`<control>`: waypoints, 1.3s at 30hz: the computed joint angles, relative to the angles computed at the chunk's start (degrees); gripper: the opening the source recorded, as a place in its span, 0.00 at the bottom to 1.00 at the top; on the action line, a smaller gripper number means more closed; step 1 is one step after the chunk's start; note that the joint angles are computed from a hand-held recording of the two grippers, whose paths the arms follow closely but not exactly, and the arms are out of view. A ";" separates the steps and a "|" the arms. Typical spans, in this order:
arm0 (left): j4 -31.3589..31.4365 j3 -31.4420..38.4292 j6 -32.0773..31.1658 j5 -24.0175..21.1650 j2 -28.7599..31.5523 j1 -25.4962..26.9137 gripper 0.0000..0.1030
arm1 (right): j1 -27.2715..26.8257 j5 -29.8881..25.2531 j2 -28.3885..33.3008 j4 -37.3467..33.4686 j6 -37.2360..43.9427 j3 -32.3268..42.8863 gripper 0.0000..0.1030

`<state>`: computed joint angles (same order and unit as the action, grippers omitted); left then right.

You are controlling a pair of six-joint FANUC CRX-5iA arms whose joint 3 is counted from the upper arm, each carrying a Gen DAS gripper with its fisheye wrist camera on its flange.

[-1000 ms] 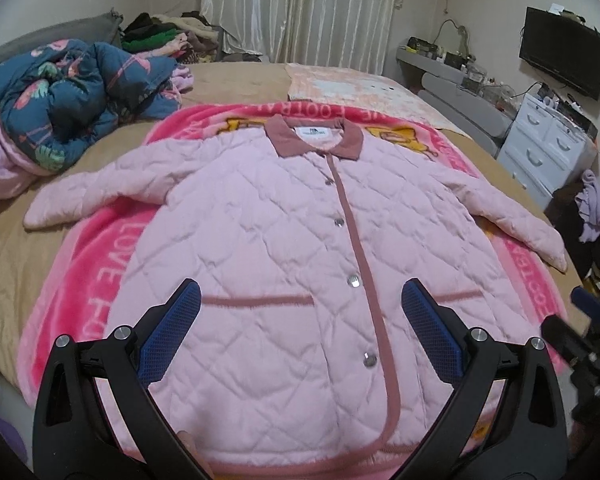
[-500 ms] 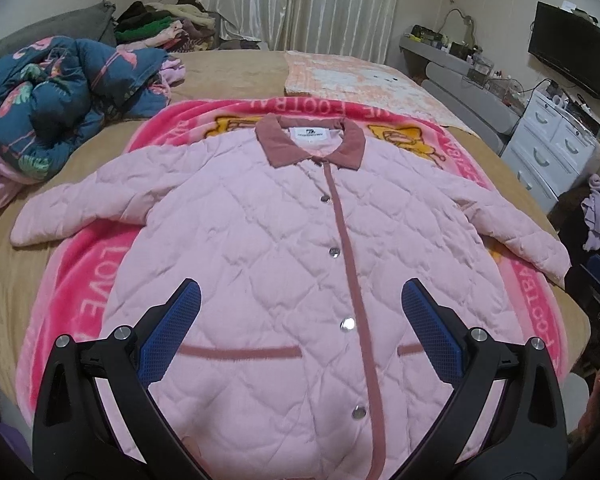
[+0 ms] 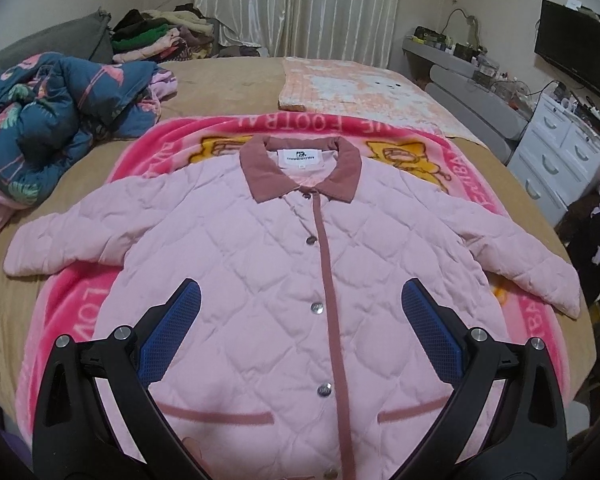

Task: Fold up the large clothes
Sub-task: 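Move the right tool over the jacket sleeve toward its cuff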

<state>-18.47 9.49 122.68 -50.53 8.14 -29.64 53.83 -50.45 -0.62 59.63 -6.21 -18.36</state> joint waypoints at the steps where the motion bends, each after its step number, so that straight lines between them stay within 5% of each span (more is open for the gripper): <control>1: -0.01 1.12 -0.02 -0.34 1.05 -0.17 0.91 | -0.47 0.13 -0.13 -0.11 -0.29 -0.34 0.96; 13: 2.31 12.31 -1.45 -2.19 12.40 -1.72 0.91 | -6.86 1.22 -0.71 -2.67 -4.57 -4.91 0.96; 30: 1.68 31.11 -3.27 -11.80 27.98 -6.27 0.91 | -16.54 1.39 -2.75 -4.97 -12.07 -12.22 0.96; 39: 2.46 39.69 -5.29 -15.65 34.12 -8.44 0.91 | -24.37 8.69 -6.95 -9.24 -20.41 -19.09 0.96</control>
